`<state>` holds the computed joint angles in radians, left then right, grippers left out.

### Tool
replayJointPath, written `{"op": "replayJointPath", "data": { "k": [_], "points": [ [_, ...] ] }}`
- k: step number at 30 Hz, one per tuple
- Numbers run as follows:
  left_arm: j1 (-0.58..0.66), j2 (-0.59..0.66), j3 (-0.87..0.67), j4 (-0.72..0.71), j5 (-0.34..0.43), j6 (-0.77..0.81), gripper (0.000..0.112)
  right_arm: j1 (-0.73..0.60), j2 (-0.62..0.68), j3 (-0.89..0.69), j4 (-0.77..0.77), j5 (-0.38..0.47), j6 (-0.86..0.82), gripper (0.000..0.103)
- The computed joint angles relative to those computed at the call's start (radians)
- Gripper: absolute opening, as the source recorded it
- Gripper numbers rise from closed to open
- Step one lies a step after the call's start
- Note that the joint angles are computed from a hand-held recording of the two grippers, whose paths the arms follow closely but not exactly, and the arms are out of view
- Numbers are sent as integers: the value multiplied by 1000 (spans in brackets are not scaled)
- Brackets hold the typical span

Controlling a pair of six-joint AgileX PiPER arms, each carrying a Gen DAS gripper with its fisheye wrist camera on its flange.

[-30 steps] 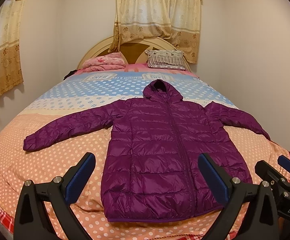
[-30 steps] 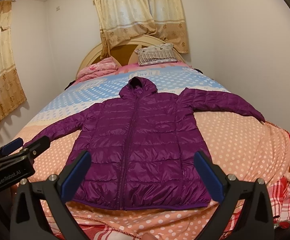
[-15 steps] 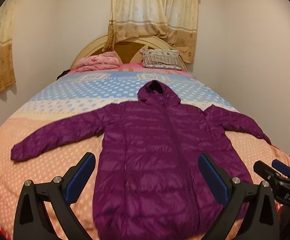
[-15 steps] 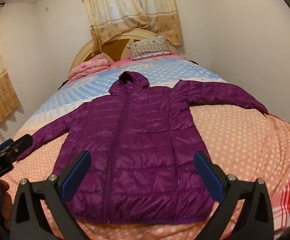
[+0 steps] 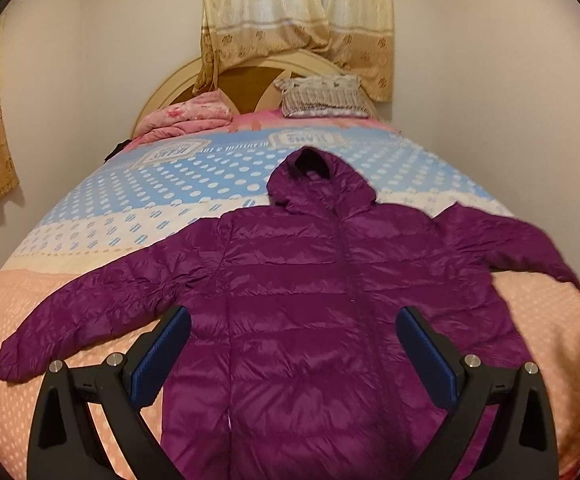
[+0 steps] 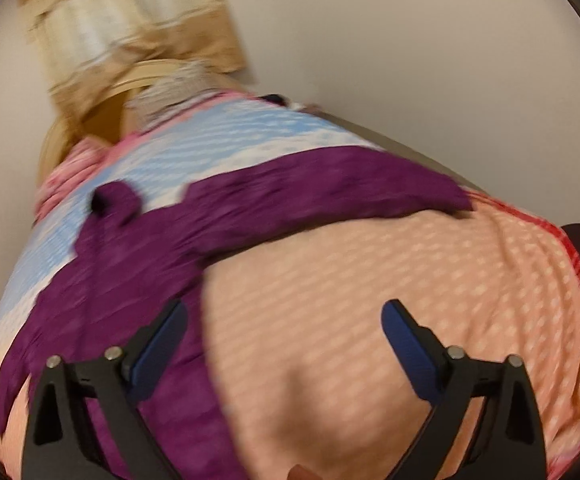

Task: Fold large clothes
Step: 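Lower the right tool and grasp the side edge of the jacket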

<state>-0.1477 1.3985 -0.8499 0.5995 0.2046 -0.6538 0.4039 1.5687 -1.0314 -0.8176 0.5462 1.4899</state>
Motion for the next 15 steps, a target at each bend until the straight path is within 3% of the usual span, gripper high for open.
{"op": "replayJointPath", "data": {
  "k": [5,9,15],
  "points": [
    [8,209,-143,152,21,-164,102,-270,97,-40,231,-101,-256,89],
    [20,351,-282,78,59,-104,102,-420,212,-112,412,-118,-436,83],
    [8,525,-500,43,147,-53,102,-538,332,-231,501,-90,-556,82]
  ]
}}
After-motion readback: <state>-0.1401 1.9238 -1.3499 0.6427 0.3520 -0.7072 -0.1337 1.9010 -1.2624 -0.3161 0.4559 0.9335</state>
